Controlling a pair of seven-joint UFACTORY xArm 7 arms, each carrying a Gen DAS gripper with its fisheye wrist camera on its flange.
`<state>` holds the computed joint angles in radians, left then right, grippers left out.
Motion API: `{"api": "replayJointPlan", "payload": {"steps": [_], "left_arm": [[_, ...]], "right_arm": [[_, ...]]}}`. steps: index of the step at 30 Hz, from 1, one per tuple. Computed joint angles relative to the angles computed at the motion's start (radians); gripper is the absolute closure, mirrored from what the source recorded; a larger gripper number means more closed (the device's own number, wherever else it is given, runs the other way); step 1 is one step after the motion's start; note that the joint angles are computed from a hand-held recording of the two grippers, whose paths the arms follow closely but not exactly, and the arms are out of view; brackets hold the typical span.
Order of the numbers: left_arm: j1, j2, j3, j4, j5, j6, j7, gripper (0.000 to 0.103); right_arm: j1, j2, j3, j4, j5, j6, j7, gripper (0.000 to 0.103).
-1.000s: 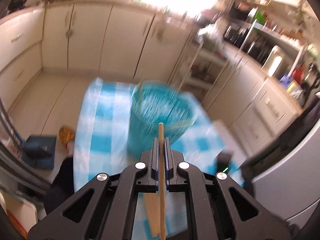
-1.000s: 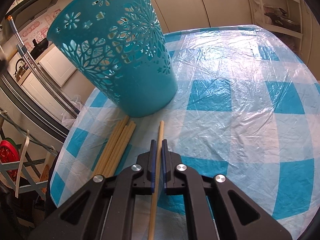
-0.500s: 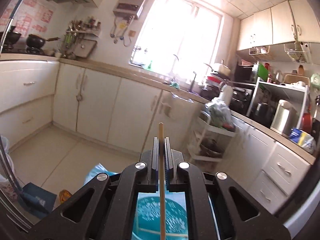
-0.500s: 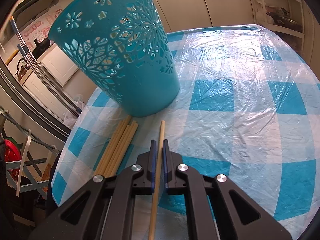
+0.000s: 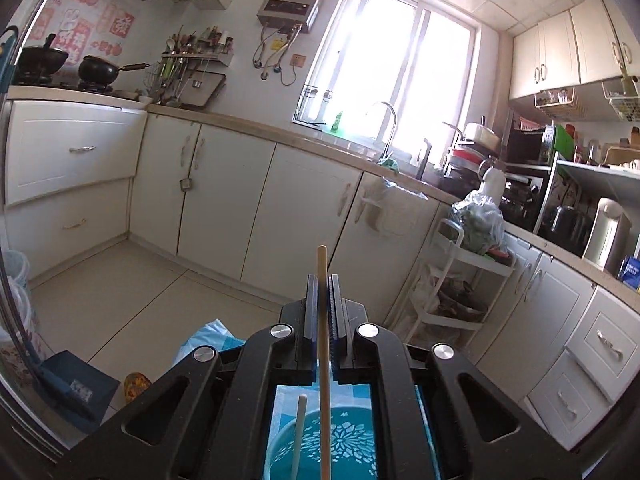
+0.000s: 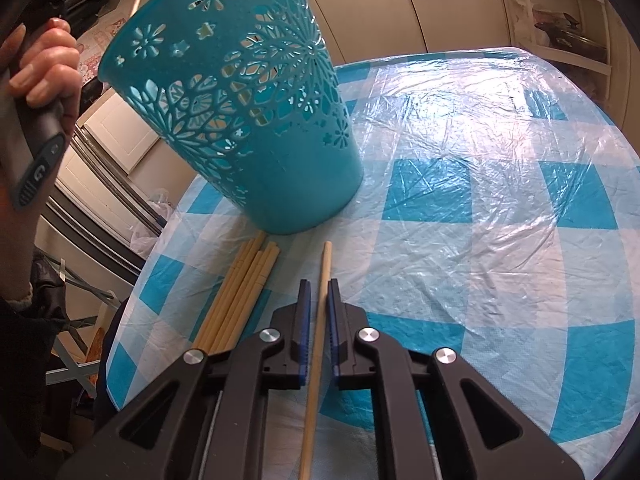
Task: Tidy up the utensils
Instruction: 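Raise the chopstick with the left tool and drop it into the basket, then close the right tool on a loose chopstick beside the bundle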
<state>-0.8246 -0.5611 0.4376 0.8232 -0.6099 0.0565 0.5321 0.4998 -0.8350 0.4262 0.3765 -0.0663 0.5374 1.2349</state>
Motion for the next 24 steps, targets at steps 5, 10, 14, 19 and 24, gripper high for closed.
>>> {"api": "replayJointPlan", "payload": {"steps": [5, 10, 14, 19, 24], "left_arm": [[0.025, -0.022, -0.016, -0.058, 0.026, -0.007, -0.005, 0.098], [0.077, -0.053, -0.052, -0.103, 0.072, 0.033, -0.007, 0.098], [0.159, -0.084, -0.099, -0.129, 0.108, 0.104, -0.011, 0.097], [0.281, -0.150, -0.146, -0.166, 0.128, 0.181, -0.020, 0.063], [0.381, -0.228, -0.141, -0.198, 0.152, 0.269, -0.019, 0.046]], "right_arm": [[-0.001, 0.004, 0.003, 0.001, -0.002, -0.006, 0.004, 0.092], [0.002, 0.003, 0.002, -0.001, -0.004, -0.009, 0.002, 0.091], [0.006, 0.003, 0.000, -0.004, -0.003, -0.018, 0.000, 0.089], [0.004, 0.014, 0.015, 0.021, -0.010, 0.015, -0.006, 0.084], [-0.016, 0.091, 0.044, 0.109, -0.058, 0.120, -0.041, 0.084]]}}
